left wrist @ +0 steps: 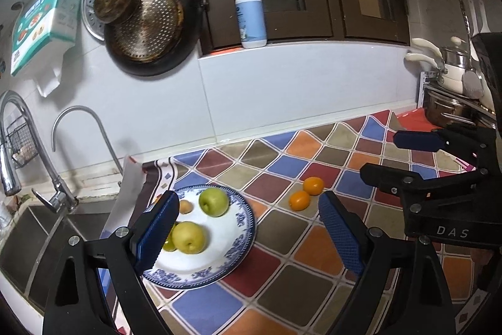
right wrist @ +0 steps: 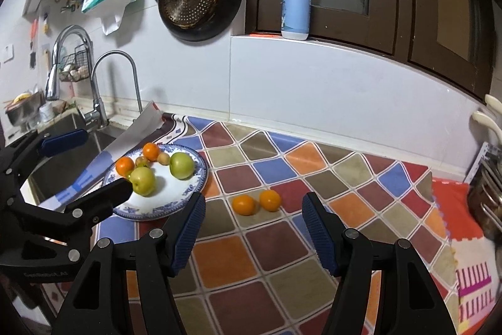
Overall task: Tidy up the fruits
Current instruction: 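Move both open grippers from the plate toward the last two oranges, then grasp an orange with the left gripper while the right grasps the other orange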
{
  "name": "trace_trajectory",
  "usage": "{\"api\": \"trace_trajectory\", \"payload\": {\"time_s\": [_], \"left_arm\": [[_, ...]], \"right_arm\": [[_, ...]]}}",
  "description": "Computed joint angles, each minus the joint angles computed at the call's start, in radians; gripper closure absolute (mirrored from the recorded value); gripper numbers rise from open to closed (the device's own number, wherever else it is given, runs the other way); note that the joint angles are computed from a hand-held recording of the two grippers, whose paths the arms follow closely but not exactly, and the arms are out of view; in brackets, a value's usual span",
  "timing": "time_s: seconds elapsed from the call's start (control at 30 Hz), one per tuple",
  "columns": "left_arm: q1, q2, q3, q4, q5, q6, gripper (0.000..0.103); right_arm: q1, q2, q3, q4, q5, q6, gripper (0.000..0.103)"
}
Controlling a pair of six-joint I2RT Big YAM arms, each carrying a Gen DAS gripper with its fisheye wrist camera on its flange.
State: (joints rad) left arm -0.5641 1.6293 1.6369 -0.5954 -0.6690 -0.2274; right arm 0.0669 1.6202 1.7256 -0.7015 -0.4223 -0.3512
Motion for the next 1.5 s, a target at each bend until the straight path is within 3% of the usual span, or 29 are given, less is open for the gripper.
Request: {"api": "trace_trajectory", "payload": {"time_s": [0.27, 0.43, 0.97, 1.5], "left_arm": [[-0.003, 0.069, 0.051, 0.034, 0.005, 0.048, 0.012], [0.011, 0.125, 0.104, 0.019, 0.043, 0.074, 0.012], [0.086, 0.286, 0.254, -0.075, 0.215, 0.097, 0.031], [0.138, 0.425, 0.439, -0.233, 0.412, 0.081, 0.049]], "right_arm": [[-0.018, 0.075, 0.082, -0.044, -0.034, -0.116, 0.039], [-0.025, 0.136, 0.148, -0.075, -0.069, -0.153, 0.039], [0.0, 0.348, 0.368, -0.221, -0.051, -0.234, 0.039], [0.015, 0.549, 0.631, -0.41, -0.068, -0.27, 0.053]]}}
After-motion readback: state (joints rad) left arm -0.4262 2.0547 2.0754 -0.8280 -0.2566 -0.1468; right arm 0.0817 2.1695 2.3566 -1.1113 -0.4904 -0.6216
